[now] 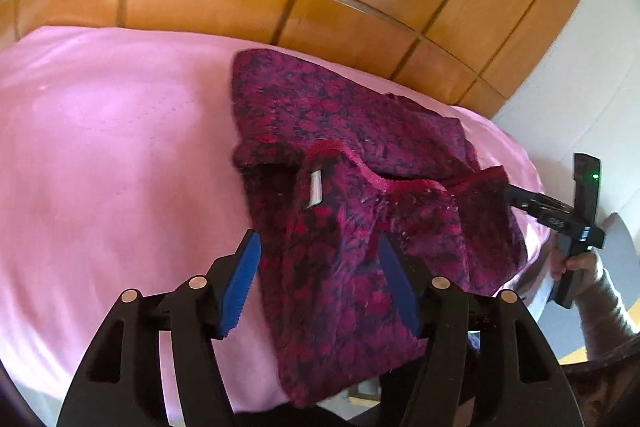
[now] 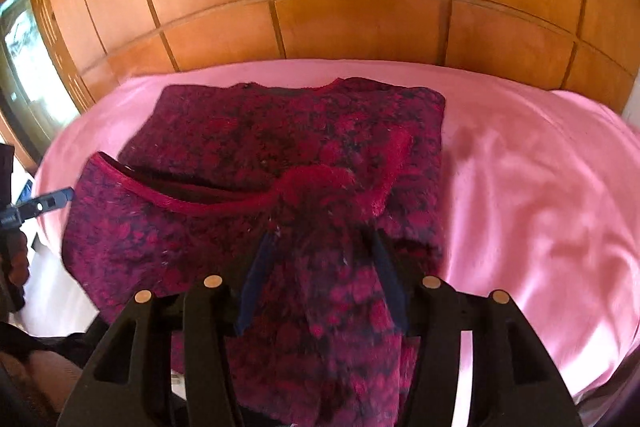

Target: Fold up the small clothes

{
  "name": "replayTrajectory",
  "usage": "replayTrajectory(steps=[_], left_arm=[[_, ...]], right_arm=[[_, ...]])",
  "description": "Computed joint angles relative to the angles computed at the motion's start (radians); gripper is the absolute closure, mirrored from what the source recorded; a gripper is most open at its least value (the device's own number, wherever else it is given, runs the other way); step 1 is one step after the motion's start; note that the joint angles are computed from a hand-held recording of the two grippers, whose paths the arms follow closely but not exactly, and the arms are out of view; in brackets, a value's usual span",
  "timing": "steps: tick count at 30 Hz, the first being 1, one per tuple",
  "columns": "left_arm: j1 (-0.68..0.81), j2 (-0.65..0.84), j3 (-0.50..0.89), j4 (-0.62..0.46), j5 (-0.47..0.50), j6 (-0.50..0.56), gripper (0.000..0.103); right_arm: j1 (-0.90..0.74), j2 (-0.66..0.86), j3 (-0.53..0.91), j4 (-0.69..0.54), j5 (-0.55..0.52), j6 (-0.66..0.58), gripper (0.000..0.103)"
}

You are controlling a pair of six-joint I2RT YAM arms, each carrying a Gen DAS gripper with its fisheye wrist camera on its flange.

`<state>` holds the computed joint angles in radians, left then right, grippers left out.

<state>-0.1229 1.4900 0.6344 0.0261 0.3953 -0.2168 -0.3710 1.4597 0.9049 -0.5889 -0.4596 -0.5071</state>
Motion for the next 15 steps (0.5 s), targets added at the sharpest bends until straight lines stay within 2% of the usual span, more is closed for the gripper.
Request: replayTrajectory(steps=[2, 3, 4, 5, 6, 8, 15], left_arm=[[-0.024, 0.042, 0.021, 0.025, -0.001, 0.000, 0.046], [-0.024, 0.052, 0.023, 0.029, 0.015, 0.015, 0.065], [-0.032, 0.069, 0.033, 0.028, 0.008, 0.030, 0.080], [-0.039, 0.067, 0.030, 0.029, -0.012, 0.036, 0.085], [-0.042, 0.064, 0.023, 0.036, -0.024, 0.039, 0.089], [-0.030, 0.012, -0.021, 0.058, -0.024, 0.037, 0.091], [0.050, -0.243, -0.109, 0.008, 0.036, 0.016, 0.092]], right_arm=[[0.023, 0.009, -0.021, 0.043, 0.047, -0.014, 0.054], [0.031, 0.013, -0.027, 0.053, 0.067, -0.020, 0.058], [0.026, 0.008, -0.031, 0.049, 0.074, -0.031, 0.067], [0.023, 0.009, -0.033, 0.048, 0.079, -0.036, 0.076], [0.011, 0.013, -0.029, 0.038, 0.076, -0.042, 0.079], [-0.010, -0.001, -0.021, 0.005, 0.062, -0.049, 0.085], [-0.120, -0.081, 0.111, -0.235, -0.108, -0.112, 0.086]])
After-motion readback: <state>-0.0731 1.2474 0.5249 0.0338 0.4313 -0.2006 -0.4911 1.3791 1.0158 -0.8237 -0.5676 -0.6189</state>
